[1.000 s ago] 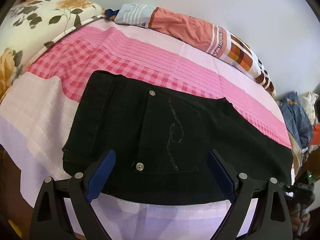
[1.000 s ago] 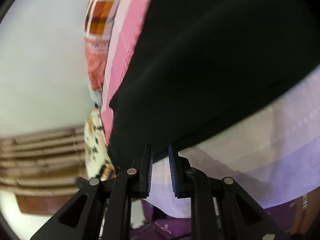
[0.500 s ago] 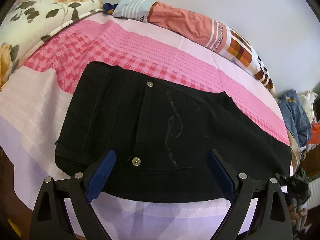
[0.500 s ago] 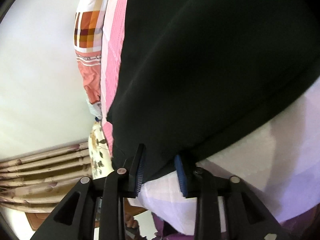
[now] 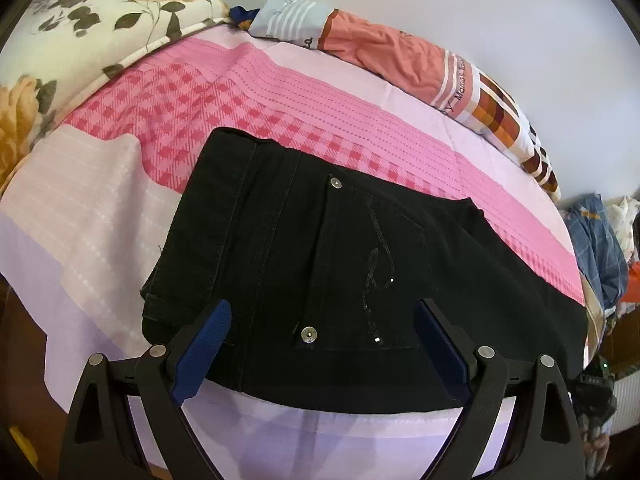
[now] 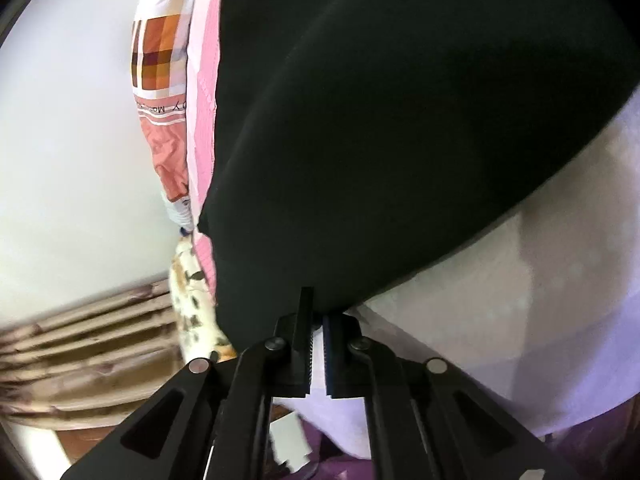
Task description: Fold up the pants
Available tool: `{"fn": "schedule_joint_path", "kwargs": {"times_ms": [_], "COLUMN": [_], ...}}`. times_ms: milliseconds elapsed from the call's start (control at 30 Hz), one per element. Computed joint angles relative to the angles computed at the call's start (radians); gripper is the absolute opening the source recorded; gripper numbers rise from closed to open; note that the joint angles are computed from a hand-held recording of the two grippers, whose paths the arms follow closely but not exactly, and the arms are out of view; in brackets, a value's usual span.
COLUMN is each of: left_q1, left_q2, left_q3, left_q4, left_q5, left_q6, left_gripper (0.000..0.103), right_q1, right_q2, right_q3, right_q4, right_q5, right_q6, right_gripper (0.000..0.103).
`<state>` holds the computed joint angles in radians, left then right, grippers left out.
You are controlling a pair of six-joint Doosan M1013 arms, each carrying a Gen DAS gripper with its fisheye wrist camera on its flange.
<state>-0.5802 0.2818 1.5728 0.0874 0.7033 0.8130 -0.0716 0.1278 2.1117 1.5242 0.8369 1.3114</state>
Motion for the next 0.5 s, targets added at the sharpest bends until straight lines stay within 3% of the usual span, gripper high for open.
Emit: {"fn": "schedule_joint_path", "kwargs": {"times_ms": [67, 100, 133, 200, 267, 333, 400, 500], "left_q1": [0.0, 0.0, -0.001, -0.004, -0.007, -0.014, -0.014, -0.005], "left_q2": [0.003, 0.004, 0.002, -0.012, -0.034, -0.06, -0.074, -0.078], "left_q3": [-0.006, -0.008, -0.008, 0.0, 0.017, 0.037, 0.049, 0.05], "left_q4": [0.009, 0.013, 0.018, 0.072, 0.132, 0.258, 0.33, 0.354], "left_q5": [0.005, 0.008, 0.008, -0.006, -0.037, -0.063, -0.06, -0.008], "left_q6": [-0.001, 0.003, 0.005, -0.031, -0.08, -0.198, -0.264, -0.283], "left_gripper": [0.092, 0.092, 0.092, 0.092, 0.092, 0.092, 0.092, 0.092], "right_q1": [-0.014, -0.015, -0.012, 0.009, 0.042, 0.098, 0.16, 0.22], "right_q2": [-0.002, -0.007, -0.014, -0.044, -0.063, -0.059, -0.016, 0.097], "right_q3": [-0.019, -0.04, -0.066, -0.112, -0.187, -0.275, -0.366, -0.518], "right_q4": [-0.058, -0.122, -0.184, -0.26, -0.345, -0.507, -0.69, -0.919], "right_q5": [0.065, 0.099, 0.136, 0.118, 0.077, -0.023, -0.132, -0.123], "right_q6": [0.026, 0.052, 0.055, 0.013, -0.093, -0.149, -0.189, -0.171], "right_gripper": [0.037, 0.061, 0.063, 0.063, 0.063, 0.063, 0.063, 0.063]}}
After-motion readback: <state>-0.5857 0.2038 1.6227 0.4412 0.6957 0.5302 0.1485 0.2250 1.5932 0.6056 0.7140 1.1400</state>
